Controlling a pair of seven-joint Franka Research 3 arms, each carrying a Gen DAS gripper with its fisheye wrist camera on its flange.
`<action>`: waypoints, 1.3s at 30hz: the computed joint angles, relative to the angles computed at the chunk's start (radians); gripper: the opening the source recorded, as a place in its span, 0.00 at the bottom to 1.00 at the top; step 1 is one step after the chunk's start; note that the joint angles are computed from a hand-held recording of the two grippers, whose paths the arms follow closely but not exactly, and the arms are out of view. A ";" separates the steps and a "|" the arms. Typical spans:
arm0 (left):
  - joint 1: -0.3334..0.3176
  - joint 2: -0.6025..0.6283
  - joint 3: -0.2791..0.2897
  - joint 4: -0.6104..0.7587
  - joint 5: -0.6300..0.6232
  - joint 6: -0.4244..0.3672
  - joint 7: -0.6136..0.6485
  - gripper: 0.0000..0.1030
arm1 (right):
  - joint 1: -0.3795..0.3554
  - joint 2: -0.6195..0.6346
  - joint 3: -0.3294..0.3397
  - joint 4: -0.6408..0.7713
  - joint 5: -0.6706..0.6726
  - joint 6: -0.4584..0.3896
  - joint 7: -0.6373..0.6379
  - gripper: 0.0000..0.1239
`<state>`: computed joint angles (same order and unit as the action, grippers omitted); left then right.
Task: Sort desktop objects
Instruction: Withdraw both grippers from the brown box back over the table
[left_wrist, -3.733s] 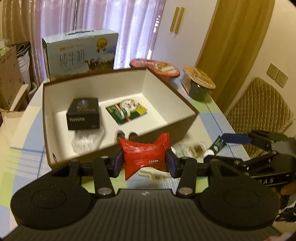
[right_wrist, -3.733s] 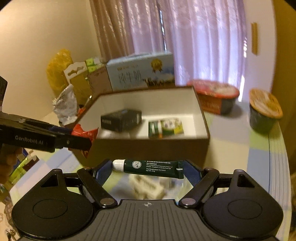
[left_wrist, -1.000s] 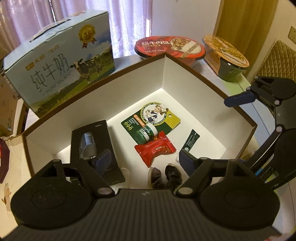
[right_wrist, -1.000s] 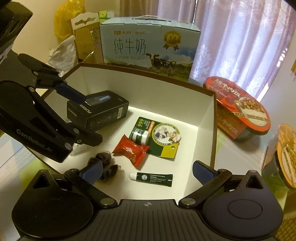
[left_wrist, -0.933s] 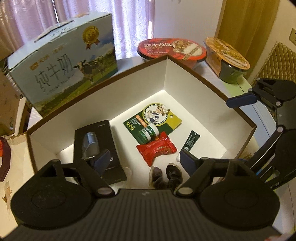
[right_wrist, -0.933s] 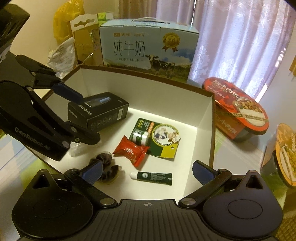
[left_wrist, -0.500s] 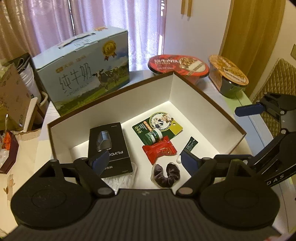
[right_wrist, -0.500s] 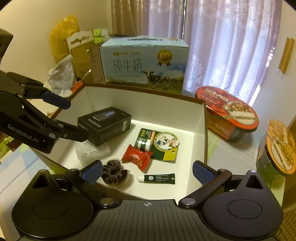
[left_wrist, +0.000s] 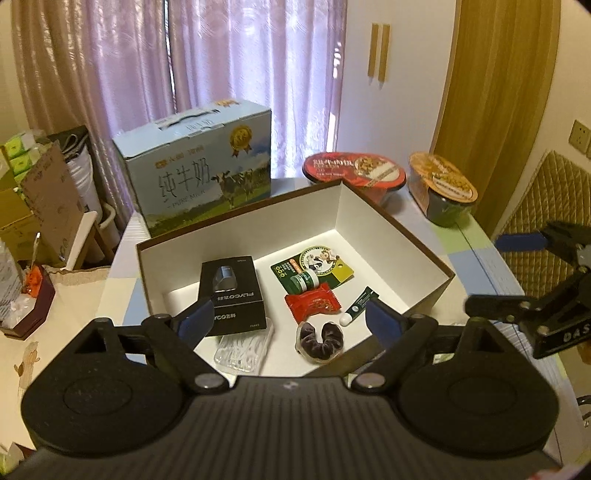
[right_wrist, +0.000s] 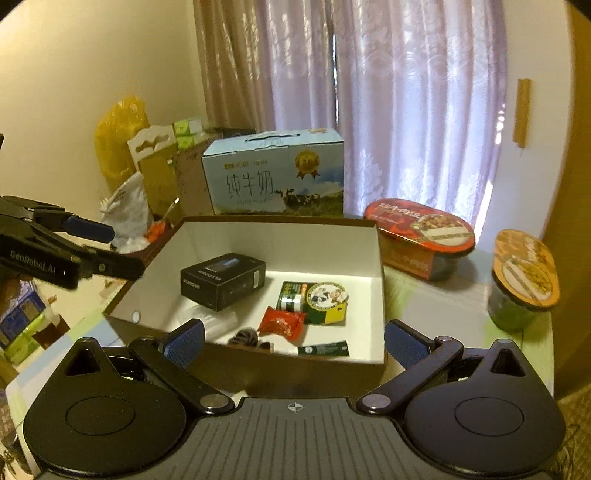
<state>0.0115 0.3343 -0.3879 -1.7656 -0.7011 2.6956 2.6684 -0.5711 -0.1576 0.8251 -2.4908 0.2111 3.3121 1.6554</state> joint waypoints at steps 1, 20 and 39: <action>0.011 -0.016 -0.009 -0.021 -0.025 0.009 0.016 0.86 | 0.022 -0.020 -0.014 -0.022 0.010 0.006 0.010 0.81; -0.076 -0.245 0.130 -0.345 -0.264 0.011 0.136 0.86 | 0.304 -0.278 -0.141 -0.318 0.107 -0.016 0.230 0.81; -0.139 -0.298 0.182 -0.439 -0.246 -0.002 0.120 0.86 | 0.357 -0.295 -0.182 -0.360 -0.021 -0.057 0.383 0.81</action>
<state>-0.1272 0.0362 -0.2056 -2.2042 -0.9466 2.6934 2.7881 -0.2136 -0.4531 0.6428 -2.8504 0.1904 3.2549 2.0381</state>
